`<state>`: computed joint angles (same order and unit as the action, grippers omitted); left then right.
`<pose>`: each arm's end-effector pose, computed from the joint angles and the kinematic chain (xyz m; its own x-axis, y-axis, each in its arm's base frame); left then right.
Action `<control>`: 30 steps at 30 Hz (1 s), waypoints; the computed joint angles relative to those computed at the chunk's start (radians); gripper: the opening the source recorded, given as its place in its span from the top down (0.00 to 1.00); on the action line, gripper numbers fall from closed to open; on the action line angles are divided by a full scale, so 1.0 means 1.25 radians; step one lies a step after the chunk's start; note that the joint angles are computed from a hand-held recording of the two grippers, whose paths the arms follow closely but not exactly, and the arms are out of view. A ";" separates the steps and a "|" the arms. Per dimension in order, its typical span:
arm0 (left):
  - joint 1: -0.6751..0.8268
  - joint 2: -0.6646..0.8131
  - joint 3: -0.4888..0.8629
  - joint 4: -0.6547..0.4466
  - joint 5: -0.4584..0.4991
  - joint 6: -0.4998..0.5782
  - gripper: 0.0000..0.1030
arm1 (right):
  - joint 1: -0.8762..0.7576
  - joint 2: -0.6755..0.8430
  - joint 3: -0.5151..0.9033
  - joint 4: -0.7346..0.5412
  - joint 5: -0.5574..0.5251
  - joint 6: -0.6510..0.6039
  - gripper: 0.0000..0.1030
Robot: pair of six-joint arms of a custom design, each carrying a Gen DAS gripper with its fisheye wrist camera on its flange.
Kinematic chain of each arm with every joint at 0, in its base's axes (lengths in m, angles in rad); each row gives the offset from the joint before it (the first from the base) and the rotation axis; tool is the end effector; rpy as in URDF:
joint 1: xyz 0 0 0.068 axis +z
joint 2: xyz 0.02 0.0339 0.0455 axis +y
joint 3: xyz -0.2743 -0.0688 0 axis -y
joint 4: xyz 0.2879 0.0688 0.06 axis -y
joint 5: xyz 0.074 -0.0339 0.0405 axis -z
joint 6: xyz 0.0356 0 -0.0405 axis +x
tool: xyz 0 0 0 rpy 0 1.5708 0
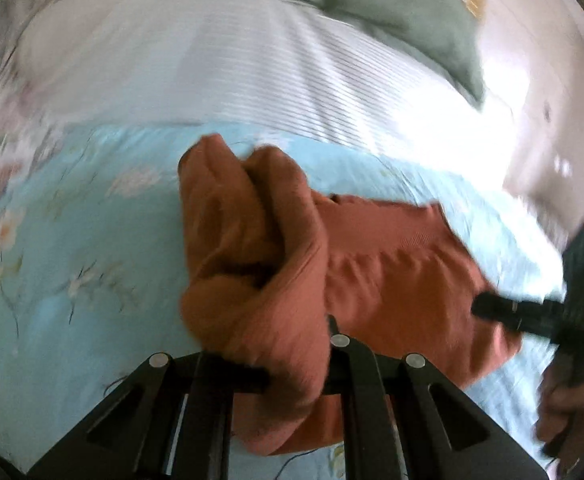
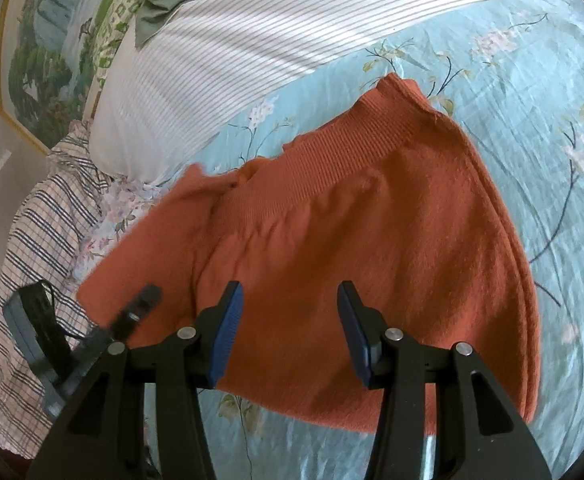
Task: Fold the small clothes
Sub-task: 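Grasp the sweater edge with the left gripper while the right gripper grasps the other edge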
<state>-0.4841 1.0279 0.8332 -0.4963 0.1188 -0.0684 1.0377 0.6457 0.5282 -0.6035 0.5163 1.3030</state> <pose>0.2252 -0.1232 0.2818 -0.5999 0.2388 -0.7636 0.5031 0.8547 -0.1280 0.1029 0.1398 0.2351 -0.6293 0.5837 -0.5130 0.1752 0.7497 0.6381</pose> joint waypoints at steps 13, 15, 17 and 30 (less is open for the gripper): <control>-0.229 0.038 -0.101 0.127 -0.265 0.107 0.90 | -0.356 0.351 0.058 0.436 -0.538 -0.223 0.35; -0.234 0.024 -0.112 0.129 -0.269 0.122 0.90 | -0.392 0.433 0.095 0.479 -0.605 -0.238 0.35; -0.249 0.013 -0.121 0.130 -0.287 0.143 0.90 | -0.418 0.515 0.152 0.478 -0.647 -0.267 0.35; -0.286 -0.007 -0.086 0.075 -0.297 0.160 0.91 | -0.432 0.510 0.287 0.302 -0.586 -0.441 0.84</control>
<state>-0.8418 1.0194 0.7261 -0.4029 -0.2519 0.1322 0.4979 1.2827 0.8864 -0.2262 -0.2168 0.7513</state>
